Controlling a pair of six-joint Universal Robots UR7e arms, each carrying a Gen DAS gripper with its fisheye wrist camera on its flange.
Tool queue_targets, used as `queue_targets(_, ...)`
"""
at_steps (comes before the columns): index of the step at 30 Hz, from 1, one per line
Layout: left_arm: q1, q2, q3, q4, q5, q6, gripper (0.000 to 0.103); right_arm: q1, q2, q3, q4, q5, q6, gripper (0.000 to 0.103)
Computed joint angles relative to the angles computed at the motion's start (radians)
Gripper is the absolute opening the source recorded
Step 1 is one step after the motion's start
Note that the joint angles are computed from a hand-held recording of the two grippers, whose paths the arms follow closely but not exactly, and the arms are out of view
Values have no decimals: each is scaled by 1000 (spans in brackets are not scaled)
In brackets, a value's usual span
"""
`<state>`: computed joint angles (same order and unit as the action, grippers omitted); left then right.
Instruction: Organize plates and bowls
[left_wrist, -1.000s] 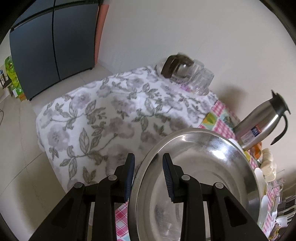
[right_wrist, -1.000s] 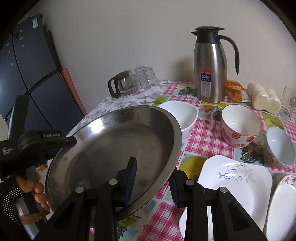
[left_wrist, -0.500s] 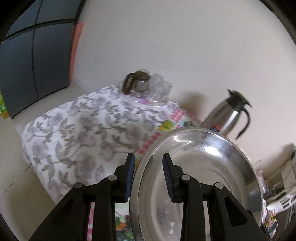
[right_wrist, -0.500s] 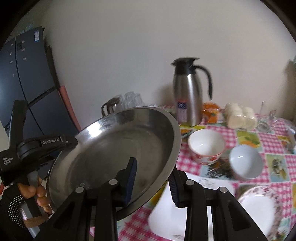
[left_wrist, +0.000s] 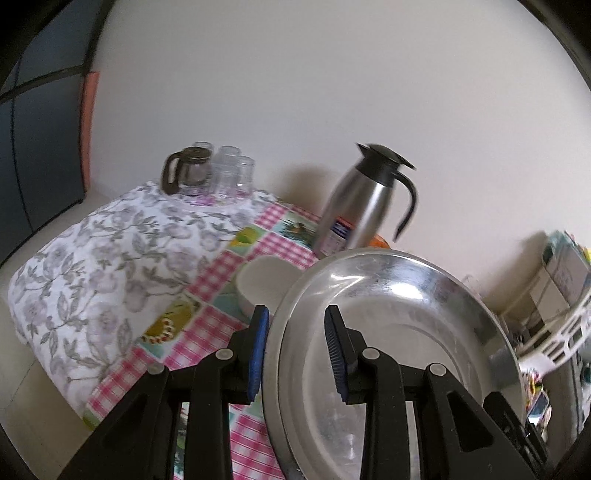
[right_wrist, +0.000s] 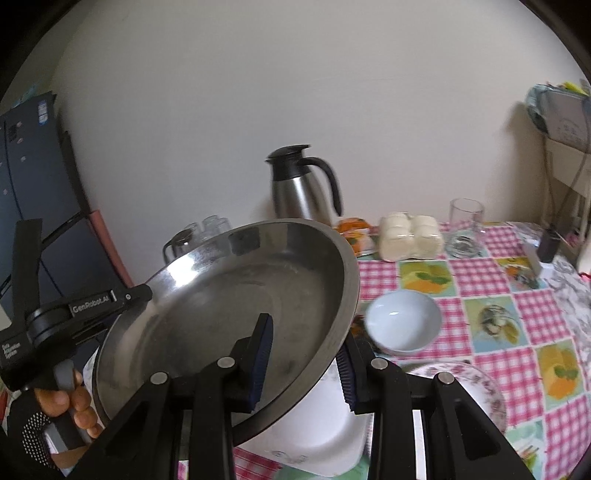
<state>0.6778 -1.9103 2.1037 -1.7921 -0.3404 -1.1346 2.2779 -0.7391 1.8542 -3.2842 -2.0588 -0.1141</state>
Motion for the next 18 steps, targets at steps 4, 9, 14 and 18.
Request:
queue_targets(4,-3,37,10,-66,-20,60,32,-14,-33,28,-10,-21,6,35)
queue_targets(9,-6,61,29,-161,-64,126,32,-29,-76,62,-8,-33,13,35)
queue_targets(14,4,85,33,-197,-106,153,32,-38,-97,79,-1,-56,4,35)
queue_targets(18,16,102,31,-186,-136,153,32,-55,-108,85,28,-60,36,35)
